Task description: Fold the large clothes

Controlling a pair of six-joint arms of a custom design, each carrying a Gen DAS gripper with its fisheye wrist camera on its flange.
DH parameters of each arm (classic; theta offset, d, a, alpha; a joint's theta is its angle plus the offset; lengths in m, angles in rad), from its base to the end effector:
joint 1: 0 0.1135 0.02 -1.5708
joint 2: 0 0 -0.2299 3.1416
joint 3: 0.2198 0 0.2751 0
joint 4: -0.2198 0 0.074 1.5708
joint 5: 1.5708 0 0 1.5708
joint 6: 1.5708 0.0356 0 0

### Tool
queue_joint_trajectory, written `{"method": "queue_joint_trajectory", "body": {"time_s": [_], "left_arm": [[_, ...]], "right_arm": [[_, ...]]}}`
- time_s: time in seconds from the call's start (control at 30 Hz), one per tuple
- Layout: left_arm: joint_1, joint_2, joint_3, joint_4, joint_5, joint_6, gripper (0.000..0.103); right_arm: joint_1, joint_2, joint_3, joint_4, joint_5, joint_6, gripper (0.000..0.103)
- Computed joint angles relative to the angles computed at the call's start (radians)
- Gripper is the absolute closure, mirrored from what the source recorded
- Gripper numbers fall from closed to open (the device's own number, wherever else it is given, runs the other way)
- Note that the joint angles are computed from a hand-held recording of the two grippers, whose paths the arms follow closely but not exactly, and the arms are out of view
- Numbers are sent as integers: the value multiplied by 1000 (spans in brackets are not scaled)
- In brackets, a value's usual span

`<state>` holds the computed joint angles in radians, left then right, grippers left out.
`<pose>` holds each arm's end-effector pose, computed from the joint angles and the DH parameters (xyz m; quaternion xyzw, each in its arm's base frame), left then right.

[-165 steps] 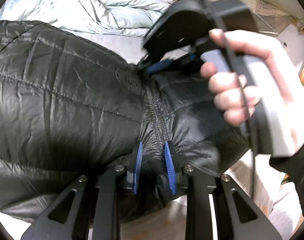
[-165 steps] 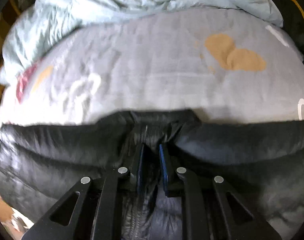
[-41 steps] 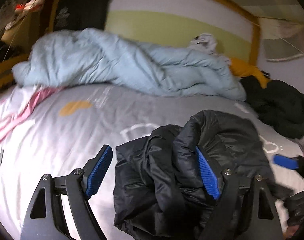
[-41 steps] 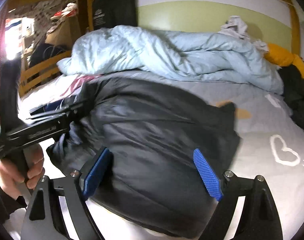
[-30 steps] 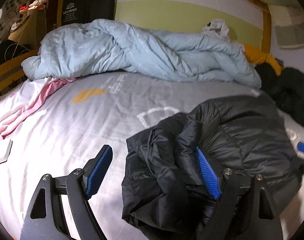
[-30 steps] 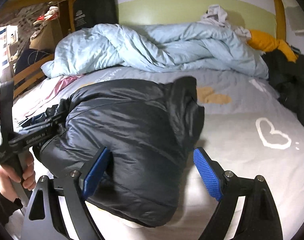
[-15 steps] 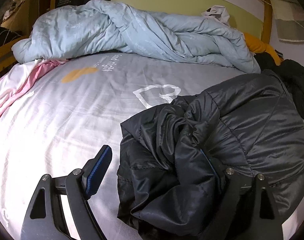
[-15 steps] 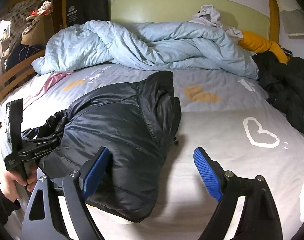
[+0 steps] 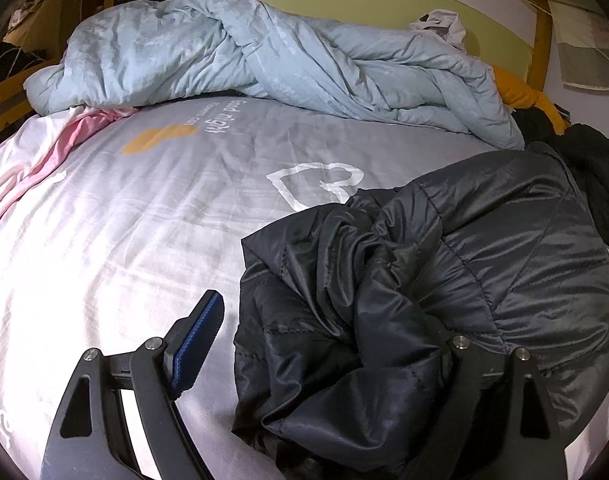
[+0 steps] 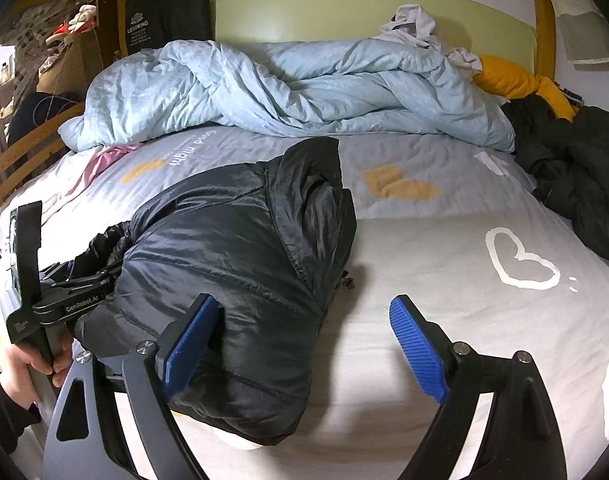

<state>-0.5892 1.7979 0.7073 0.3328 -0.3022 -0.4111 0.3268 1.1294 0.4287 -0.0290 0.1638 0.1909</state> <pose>0.2781 -0.1731 0.0529 0.0215 0.9097 -0.0661 0.4093 0.2358 0.0738 0.1214 -0.0284 0.9100 0.0320 0.4125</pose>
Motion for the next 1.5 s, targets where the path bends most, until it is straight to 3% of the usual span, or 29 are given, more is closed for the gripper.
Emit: {"method": "queue_joint_trajectory", "body": {"time_s": [0.1,0.17,0.2,0.27,0.37,0.47,0.6,0.7,0.77,0.83,0.9,0.93,1.07,1.13,1.2,1.3,1.4,1.5], "left_arm": [[-6,-65,-42,0,-9,-40,20],[-12,-194,-159,90,2,-99,24],[-5,-279,-230,143,57,-117,24],[-2,-407,-316,194,138,-112,22],[-21,-500,-366,211,155,-111,10],[-5,-449,-332,185,225,-154,6],[26,-269,-227,91,288,-249,3],[110,-132,-247,244,481,-434,0],[149,-37,-244,345,596,-528,0],[132,-34,-250,364,577,-520,0],[111,-15,-241,373,570,-503,0],[104,-6,-234,373,568,-494,0],[103,21,-199,362,597,-456,0],[92,21,-189,359,594,-450,16],[79,10,-193,357,578,-450,28],[15,-100,-202,259,435,-342,44],[-107,-189,-191,187,186,-175,48],[-156,-214,-202,193,112,-142,49]], "right_arm": [[-4,15,1,11,-5,4,13],[-20,24,-2,24,-34,10,13],[-27,28,-4,31,-51,18,13],[-43,27,-15,49,-84,33,13],[-56,37,-21,79,-119,45,13],[-57,52,-23,99,-137,60,13],[-72,65,-29,120,-175,82,9],[-74,95,-31,150,-173,100,1],[-69,129,-34,193,-163,93,1],[-56,176,-35,244,-144,59,0],[-88,224,-34,290,-208,62,0],[-115,245,-27,295,-264,80,0],[-300,490,57,369,-668,216,0],[-325,563,69,427,-745,243,1],[-299,531,46,447,-729,199,26],[-211,385,-1,383,-575,154,43],[-104,238,-48,327,-386,141,48],[-30,107,-62,222,-251,127,48]]}}
